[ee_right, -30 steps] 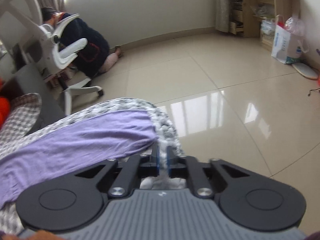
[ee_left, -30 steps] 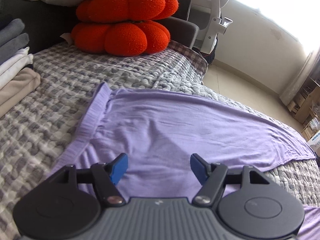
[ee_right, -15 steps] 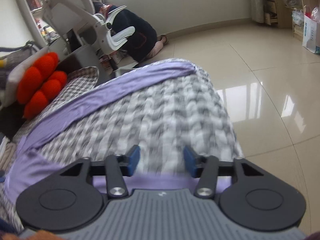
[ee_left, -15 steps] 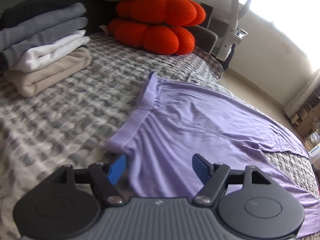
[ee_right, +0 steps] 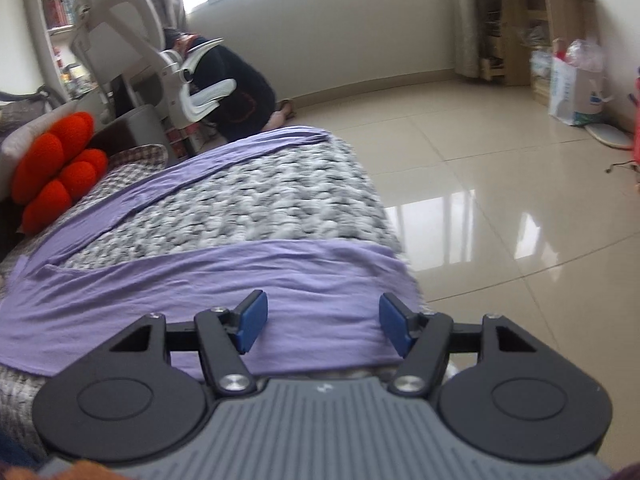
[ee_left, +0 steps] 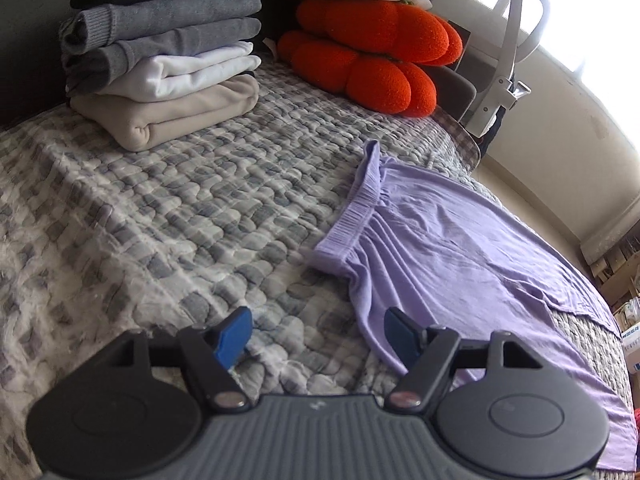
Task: Fold clothes
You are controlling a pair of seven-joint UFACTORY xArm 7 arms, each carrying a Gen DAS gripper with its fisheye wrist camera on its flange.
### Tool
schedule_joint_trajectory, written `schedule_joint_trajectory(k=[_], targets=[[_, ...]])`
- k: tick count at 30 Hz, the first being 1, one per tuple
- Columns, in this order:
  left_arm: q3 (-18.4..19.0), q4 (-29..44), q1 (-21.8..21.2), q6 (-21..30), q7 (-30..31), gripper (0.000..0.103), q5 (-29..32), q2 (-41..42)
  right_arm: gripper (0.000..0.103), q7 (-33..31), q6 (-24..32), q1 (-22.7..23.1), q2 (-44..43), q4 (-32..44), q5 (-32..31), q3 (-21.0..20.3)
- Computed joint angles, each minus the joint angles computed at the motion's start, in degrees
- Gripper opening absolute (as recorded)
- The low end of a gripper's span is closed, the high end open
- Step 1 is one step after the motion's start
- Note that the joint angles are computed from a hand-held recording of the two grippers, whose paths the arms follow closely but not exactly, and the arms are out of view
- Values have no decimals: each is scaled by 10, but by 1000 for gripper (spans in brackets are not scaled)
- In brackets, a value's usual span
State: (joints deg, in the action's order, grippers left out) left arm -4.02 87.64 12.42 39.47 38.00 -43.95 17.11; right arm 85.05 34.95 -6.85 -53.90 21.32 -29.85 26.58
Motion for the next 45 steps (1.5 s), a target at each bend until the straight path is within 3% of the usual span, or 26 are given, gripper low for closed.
schedule_joint_trajectory(k=[7, 15, 20, 24, 30, 34, 39, 44, 45], targets=[[-1, -6, -3, -9, -2, 73, -2, -5, 66, 53, 82, 31, -52, -22, 13, 33], [-6, 3, 4, 9, 10, 72, -35, 2, 66, 93, 114, 73, -89, -46, 20, 34], [-10, 26, -9, 1, -8, 72, -24, 25, 66, 109, 123, 79, -88, -45, 17, 37], [-23, 64, -7, 27, -29, 72, -24, 58, 66, 111, 131, 89, -84, -41, 13, 38], [-34, 72, -11, 2, -53, 71, -17, 71, 66, 113, 154, 111, -95, -44, 15, 38], [-37, 75, -13, -4, -65, 54, -13, 75, 66, 145, 124, 115, -133, -75, 19, 24], [-40, 98, -10, 13, -78, 20, 1, 92, 64, 166, 57, 97, -161, -102, 24, 9], [-52, 110, 8, 34, -73, 7, -25, 100, 36, 174, -4, 62, -168, -116, 35, 7], [-52, 111, 11, 36, -72, 6, -31, 100, 21, 168, 2, 54, -159, -109, 36, 14]])
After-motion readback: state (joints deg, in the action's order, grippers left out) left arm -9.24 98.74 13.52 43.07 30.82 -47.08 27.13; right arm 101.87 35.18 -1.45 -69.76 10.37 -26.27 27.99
